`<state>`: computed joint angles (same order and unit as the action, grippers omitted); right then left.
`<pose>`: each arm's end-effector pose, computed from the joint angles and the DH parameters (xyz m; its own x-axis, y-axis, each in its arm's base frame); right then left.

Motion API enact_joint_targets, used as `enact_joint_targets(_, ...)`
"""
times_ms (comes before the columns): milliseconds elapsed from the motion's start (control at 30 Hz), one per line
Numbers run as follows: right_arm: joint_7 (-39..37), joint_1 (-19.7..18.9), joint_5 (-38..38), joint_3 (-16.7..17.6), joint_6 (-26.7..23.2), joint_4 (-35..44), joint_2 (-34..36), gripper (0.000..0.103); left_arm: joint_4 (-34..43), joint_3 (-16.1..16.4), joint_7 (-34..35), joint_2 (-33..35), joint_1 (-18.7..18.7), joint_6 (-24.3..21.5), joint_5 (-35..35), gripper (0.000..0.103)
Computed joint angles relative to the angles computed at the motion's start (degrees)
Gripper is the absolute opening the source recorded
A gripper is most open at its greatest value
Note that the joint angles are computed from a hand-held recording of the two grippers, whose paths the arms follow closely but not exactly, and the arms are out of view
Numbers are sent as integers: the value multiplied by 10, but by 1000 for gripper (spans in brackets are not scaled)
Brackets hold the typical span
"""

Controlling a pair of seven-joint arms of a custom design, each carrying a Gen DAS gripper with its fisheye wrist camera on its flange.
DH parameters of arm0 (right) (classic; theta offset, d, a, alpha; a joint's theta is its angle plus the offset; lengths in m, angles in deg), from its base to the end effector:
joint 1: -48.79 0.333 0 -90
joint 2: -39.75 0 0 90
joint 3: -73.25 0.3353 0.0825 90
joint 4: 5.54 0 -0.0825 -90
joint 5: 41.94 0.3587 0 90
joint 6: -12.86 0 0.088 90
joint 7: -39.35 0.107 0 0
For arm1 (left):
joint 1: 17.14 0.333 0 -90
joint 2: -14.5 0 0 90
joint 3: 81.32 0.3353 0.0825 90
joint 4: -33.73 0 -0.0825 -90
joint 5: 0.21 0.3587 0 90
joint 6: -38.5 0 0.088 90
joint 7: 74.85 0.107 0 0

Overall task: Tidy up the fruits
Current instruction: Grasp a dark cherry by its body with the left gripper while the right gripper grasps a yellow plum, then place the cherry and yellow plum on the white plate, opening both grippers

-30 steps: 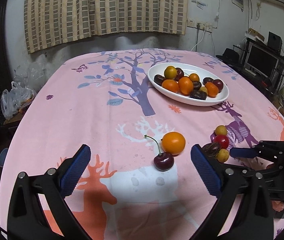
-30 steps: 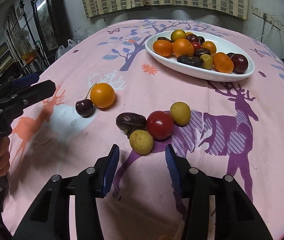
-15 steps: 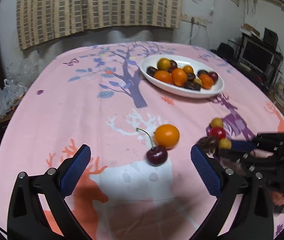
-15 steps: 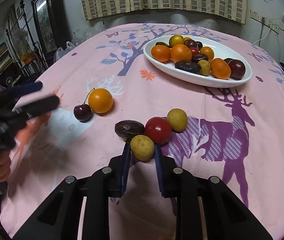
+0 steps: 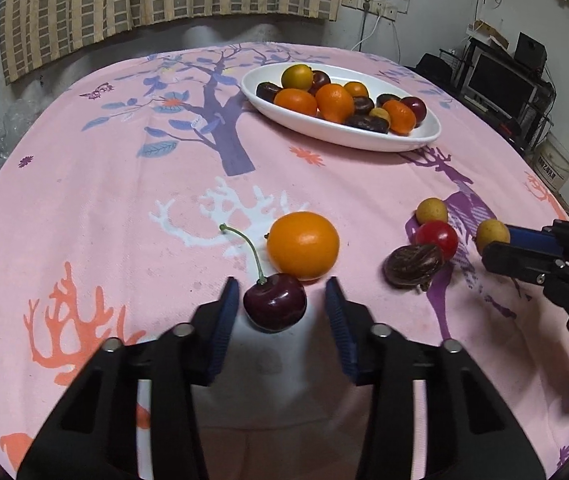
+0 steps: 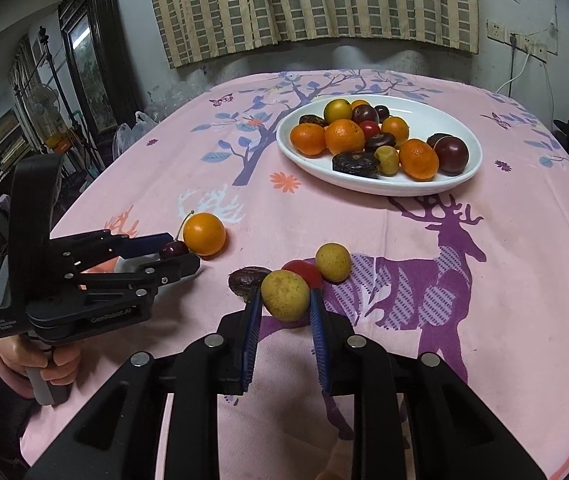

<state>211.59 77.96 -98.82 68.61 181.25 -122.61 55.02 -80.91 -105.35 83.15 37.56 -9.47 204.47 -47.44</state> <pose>0.5246 0.3023 0.3970 -0.0172 -0.9877 -0.1555 -0.7439 0.1166 -0.6581 0.6149 -0.1126 0.3465 -0.6157 -0.7844 0.0744 -0.6383 0.4412 -0.6308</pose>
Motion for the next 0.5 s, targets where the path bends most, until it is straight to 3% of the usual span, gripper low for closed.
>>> enact_joint_targets(167,15,-1,-8,-2,8,-6,-5,25,-10,4,-14,-6,-2,5,13,30)
enact_joint_targets(300,81,1,-68,-30,30,-11,-19,25,1,12,-25,-27,5,-56,11,30)
enact_joint_targets(367,144,-2,-131,-47,10,3,-26,25,33,23,-35,-28,-10,-75,17,30)
enact_joint_targets(433,161,-23,-144,-46,9,19,-21,25,86,32,-60,-15,-30,-105,31,30)
enact_joint_targets(500,165,-51,-145,-44,14,49,-5,25,145,38,-84,12,-59,-103,57,30)
